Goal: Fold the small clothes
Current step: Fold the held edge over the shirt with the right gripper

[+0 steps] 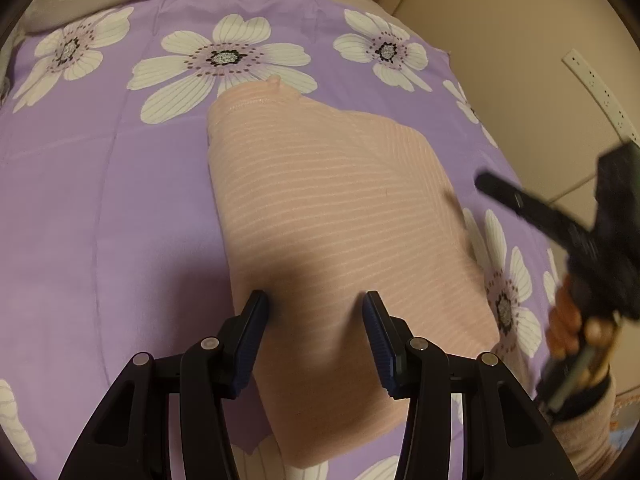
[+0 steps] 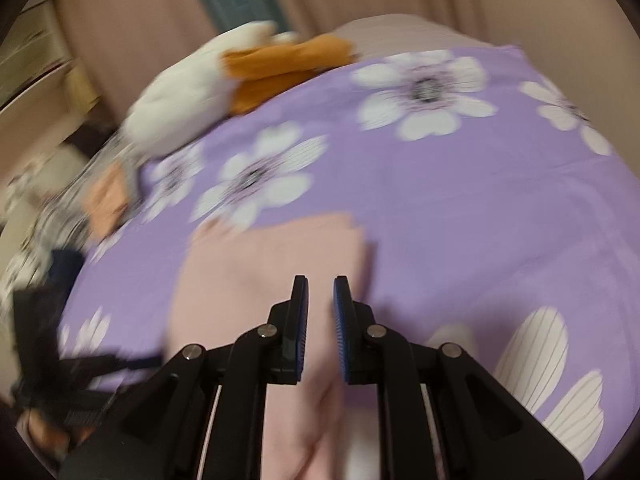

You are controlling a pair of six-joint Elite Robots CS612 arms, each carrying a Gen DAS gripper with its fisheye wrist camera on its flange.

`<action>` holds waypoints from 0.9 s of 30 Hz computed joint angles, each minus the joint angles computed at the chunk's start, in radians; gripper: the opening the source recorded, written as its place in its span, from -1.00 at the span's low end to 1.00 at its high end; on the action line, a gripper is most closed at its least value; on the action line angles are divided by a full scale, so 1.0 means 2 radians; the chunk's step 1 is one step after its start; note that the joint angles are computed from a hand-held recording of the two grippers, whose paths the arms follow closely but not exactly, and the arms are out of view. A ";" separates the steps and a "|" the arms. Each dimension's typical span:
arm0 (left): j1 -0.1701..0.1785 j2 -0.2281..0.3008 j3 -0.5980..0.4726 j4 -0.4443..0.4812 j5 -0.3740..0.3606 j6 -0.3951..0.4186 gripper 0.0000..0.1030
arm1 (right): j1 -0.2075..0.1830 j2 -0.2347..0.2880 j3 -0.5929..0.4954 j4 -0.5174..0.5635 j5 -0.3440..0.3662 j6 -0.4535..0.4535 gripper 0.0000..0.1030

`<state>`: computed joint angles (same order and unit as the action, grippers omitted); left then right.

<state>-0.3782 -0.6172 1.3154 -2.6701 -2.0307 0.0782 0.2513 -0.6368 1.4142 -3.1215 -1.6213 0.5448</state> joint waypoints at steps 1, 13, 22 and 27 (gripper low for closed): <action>0.000 -0.001 0.002 -0.002 0.002 0.000 -0.08 | 0.003 -0.003 0.006 -0.003 0.013 -0.013 -0.71; -0.006 -0.011 0.032 -0.025 0.031 0.009 -0.08 | 0.019 -0.009 0.041 0.041 0.020 -0.014 -0.85; -0.014 -0.020 0.057 -0.044 0.069 0.025 -0.08 | 0.023 -0.013 0.055 0.031 0.015 0.003 -0.85; -0.015 -0.024 0.065 -0.049 0.077 0.029 -0.08 | 0.024 -0.017 0.062 0.030 0.014 0.009 -0.85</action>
<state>-0.4076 -0.6644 1.4445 -2.7685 -1.8770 0.1360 0.2993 -0.6704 1.5374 -3.0611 -1.5940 0.5629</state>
